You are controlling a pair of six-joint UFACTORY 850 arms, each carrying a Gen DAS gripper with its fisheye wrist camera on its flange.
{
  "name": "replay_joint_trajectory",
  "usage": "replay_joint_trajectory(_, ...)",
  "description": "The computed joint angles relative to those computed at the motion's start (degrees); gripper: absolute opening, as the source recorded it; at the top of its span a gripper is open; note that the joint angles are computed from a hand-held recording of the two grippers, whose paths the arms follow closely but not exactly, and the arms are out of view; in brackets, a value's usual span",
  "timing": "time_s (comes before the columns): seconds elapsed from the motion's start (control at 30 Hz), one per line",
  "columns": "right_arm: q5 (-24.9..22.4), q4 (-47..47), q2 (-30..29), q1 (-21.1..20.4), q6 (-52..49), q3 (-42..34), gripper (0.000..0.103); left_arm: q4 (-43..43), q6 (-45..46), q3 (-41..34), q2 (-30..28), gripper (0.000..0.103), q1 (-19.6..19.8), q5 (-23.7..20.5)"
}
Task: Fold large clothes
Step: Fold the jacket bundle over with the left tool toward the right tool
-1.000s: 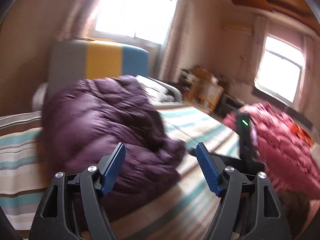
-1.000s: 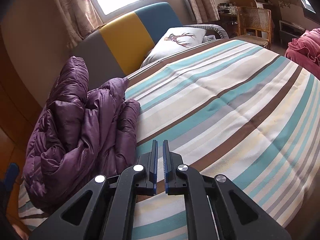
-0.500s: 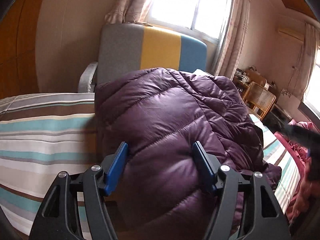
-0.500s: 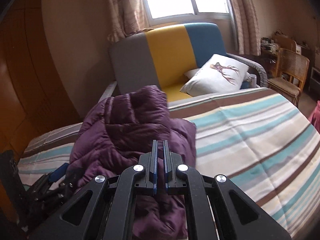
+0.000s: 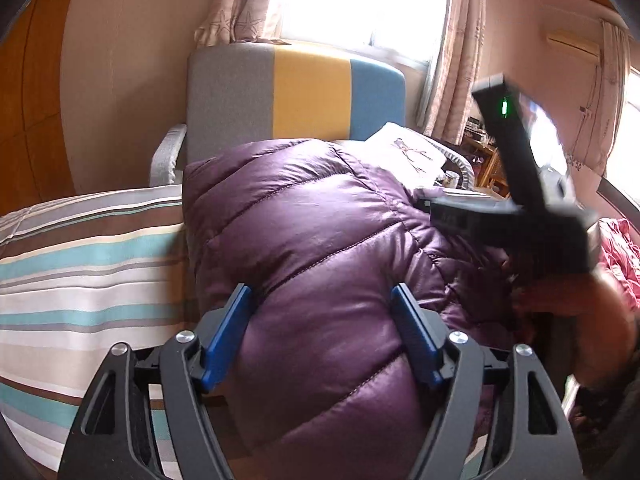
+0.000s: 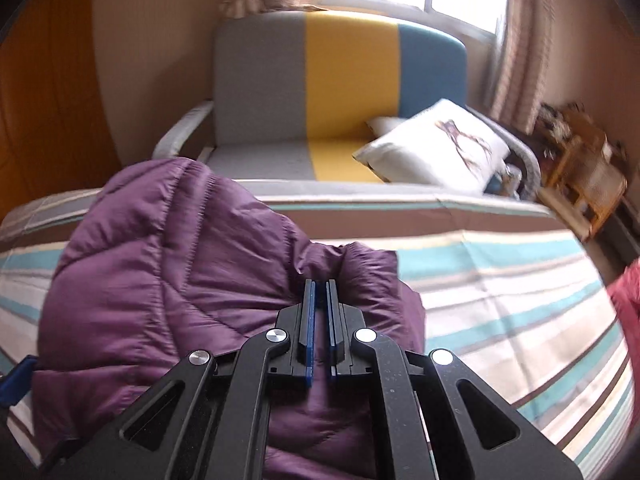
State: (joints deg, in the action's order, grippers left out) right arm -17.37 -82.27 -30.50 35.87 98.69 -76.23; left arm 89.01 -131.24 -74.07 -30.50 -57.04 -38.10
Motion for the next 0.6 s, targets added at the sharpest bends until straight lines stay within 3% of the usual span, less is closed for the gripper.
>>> replay_joint_trajectory(0.2,3.26,-16.1,-0.43,-2.12,20.41,3.42,0.005,-1.78,4.86,-3.39,-2.72,0.079,-0.59,-1.17)
replay_joint_trajectory(0.4,4.54,-19.46,-3.41,-2.6,23.58,1.55,0.004,-2.93,6.96,-3.64,-2.68,0.08,-0.74,-0.84)
replay_joint_trajectory(0.6,5.37,-26.93,-3.35,-3.18,32.42,2.21,0.004,-8.8,5.93,-3.22,0.11,0.081,0.87,3.37)
